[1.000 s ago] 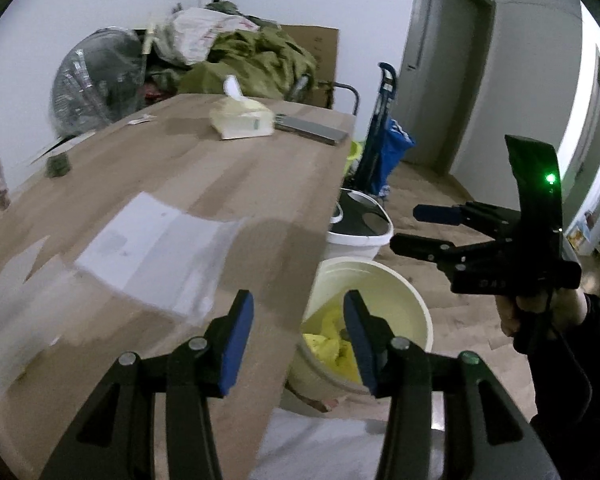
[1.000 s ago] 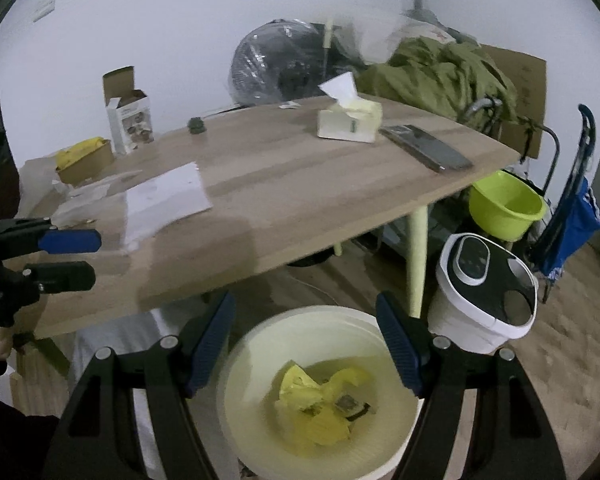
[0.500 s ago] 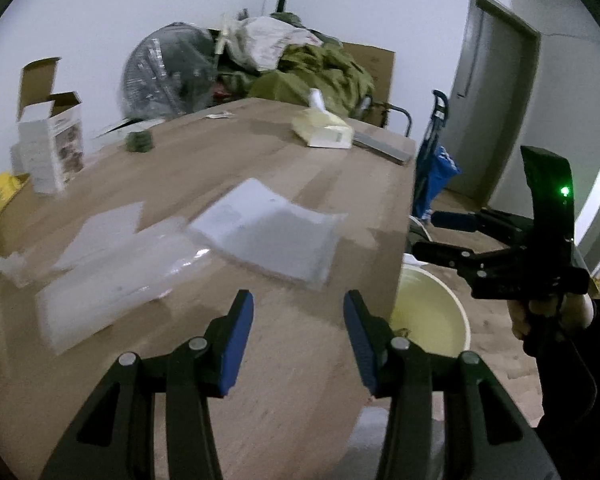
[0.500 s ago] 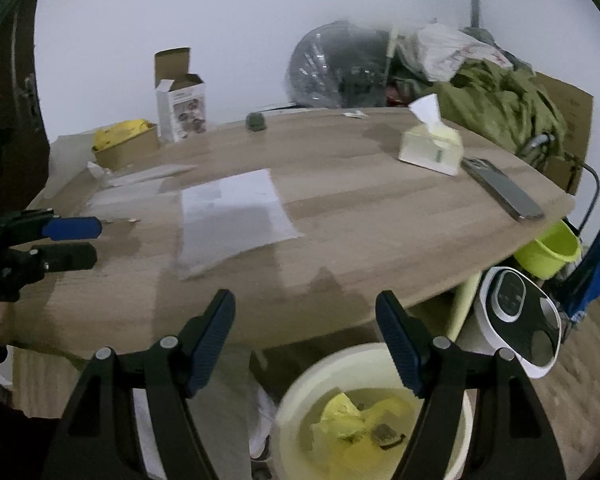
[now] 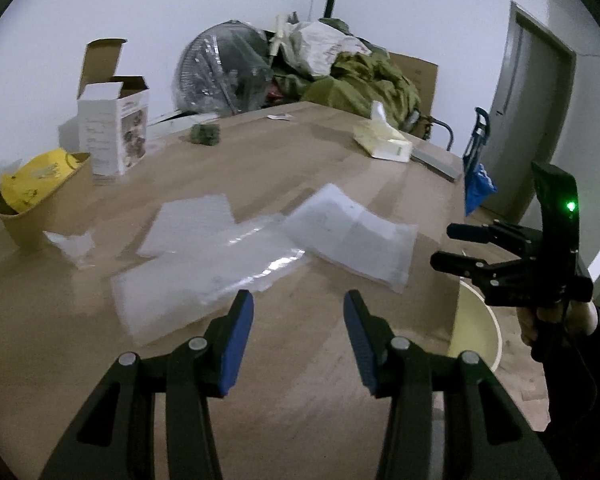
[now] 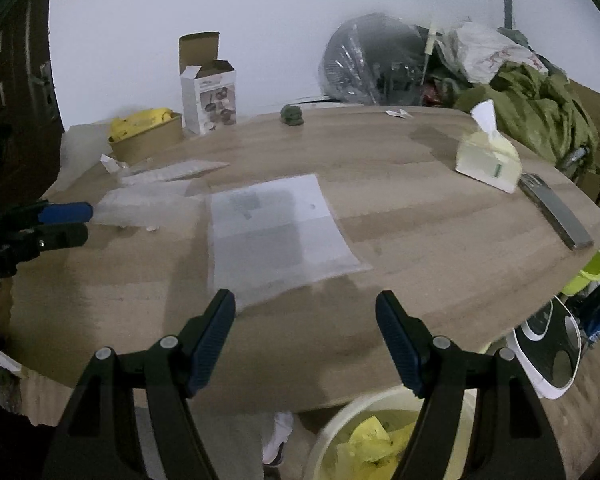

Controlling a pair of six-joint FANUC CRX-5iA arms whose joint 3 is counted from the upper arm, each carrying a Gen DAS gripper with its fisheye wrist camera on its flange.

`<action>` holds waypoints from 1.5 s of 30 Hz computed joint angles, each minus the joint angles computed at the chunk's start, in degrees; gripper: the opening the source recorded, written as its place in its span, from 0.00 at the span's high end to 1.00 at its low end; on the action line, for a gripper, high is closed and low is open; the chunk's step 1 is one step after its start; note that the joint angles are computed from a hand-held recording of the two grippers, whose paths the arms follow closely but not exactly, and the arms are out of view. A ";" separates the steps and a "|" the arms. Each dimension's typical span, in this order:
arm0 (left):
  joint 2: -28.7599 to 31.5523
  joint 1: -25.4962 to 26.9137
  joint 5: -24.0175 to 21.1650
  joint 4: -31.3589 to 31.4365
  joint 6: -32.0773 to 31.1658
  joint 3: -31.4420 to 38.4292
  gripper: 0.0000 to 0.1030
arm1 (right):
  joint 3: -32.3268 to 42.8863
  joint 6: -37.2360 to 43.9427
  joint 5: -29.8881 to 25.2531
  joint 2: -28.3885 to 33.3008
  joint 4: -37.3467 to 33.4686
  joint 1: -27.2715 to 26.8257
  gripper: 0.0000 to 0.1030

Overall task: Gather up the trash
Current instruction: 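Bring both grippers back over the table, then move the left gripper to the bubble wrap sheet while the right moves to the clear printed plastic bag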

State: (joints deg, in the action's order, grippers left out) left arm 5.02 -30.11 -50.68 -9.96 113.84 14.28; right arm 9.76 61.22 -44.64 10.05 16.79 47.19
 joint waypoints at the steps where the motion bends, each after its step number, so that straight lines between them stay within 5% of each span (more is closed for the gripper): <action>1: -0.10 0.20 -0.23 -0.25 0.32 0.00 0.54 | 0.81 0.61 -0.10 0.55 -0.51 -0.10 0.31; 45: 17.59 7.77 -19.97 -0.60 -5.73 22.23 0.44 | 25.62 12.29 -7.08 16.75 -14.14 -7.70 0.31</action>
State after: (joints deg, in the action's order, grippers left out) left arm 22.61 -22.34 -70.65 -10.56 108.11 36.51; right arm 35.38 73.52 -51.72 26.80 2.65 39.49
